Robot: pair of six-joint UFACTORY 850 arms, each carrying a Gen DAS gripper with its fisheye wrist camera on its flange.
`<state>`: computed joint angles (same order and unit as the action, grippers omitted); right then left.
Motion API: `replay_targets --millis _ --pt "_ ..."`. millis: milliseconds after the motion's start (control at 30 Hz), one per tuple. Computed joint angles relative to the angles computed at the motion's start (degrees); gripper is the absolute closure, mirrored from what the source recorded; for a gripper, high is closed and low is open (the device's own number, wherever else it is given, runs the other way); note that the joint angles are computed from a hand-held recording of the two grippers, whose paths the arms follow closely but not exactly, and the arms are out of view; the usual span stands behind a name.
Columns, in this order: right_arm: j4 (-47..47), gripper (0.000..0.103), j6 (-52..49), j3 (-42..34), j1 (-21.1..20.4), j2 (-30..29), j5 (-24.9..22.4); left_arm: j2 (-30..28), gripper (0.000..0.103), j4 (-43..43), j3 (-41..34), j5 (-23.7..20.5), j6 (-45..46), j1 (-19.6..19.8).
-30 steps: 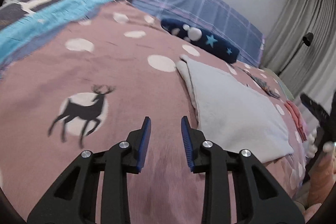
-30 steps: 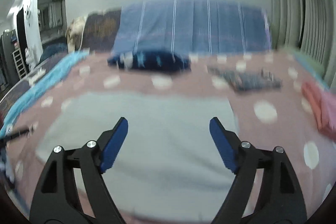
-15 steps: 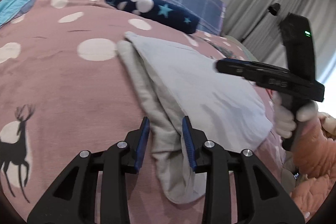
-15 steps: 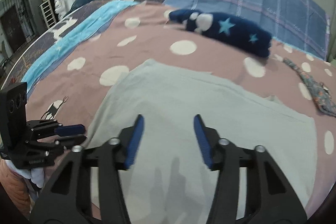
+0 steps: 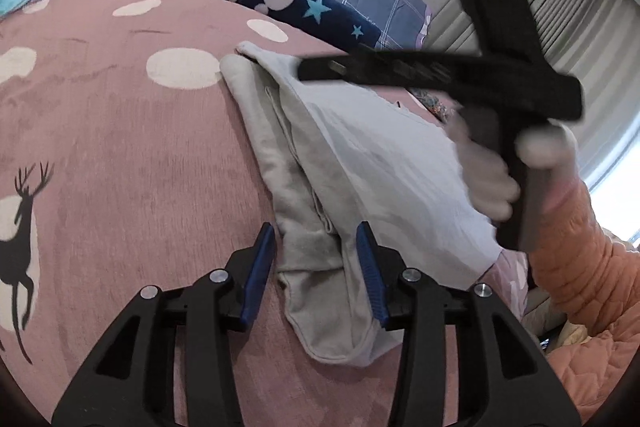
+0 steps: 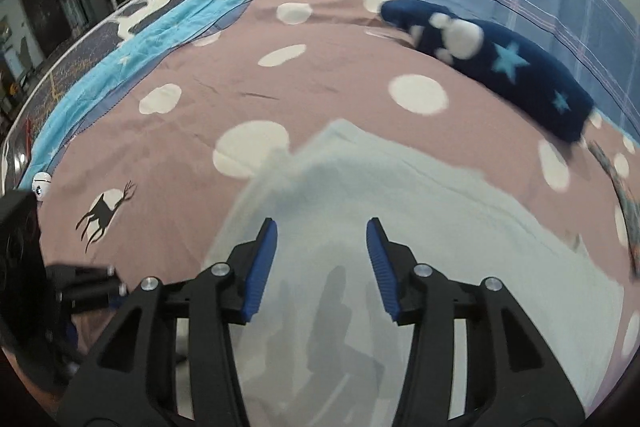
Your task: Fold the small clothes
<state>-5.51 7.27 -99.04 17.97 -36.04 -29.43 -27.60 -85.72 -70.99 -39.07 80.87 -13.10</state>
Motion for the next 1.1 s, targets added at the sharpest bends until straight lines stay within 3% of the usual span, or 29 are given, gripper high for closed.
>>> replay_targets --millis 300,333,367,400,433,533,633,700,800,967,1033,1100 --pt "-8.0 0.049 0.5 -22.8 3.1 -16.0 -13.7 0.8 0.071 -2.2 1.9 -0.7 0.3 0.3" --pt "-9.1 0.053 0.6 -24.8 3.4 -17.6 -15.2 0.9 0.077 -2.3 2.0 -0.3 -0.1 0.2" --pt "-10.0 0.089 0.9 -25.5 3.6 -18.4 -15.3 1.0 0.093 -2.3 2.3 -0.1 -0.7 0.3" --pt "-9.9 0.097 1.0 -25.3 3.5 -18.3 -14.1 1.4 0.093 -3.6 3.1 0.3 -0.8 0.3" --pt "-7.8 0.099 0.9 -24.8 3.1 -17.9 -13.0 2.0 0.093 -5.3 3.9 0.9 0.3 0.3" --pt "-1.5 0.1 1.7 -22.1 1.4 -15.8 -6.6 3.9 0.094 -8.8 6.4 3.7 2.0 -0.2" --pt "4.5 0.1 -0.8 -27.9 0.0 -20.4 -10.4 4.6 0.094 -10.3 7.9 3.7 2.2 0.0" --pt "6.1 0.102 -2.7 -26.1 -0.2 -19.7 -7.4 4.9 0.094 -10.5 8.4 2.9 2.3 0.4" --pt "12.1 0.101 -9.0 -24.9 -0.6 -18.5 -6.8 5.6 0.094 -11.1 9.3 2.0 2.9 0.8" --pt "4.1 0.086 -3.6 -16.8 -0.8 -11.2 -1.4 8.4 0.087 -16.8 12.8 0.0 7.8 2.7" --pt "0.5 0.086 -1.0 -16.5 -1.0 -10.6 -2.8 9.7 0.083 -18.0 14.3 -2.4 9.4 3.2" --pt "1.1 0.086 -1.1 -17.4 -1.6 -11.2 -5.2 10.2 0.07 -17.6 14.6 -2.7 10.4 2.7"
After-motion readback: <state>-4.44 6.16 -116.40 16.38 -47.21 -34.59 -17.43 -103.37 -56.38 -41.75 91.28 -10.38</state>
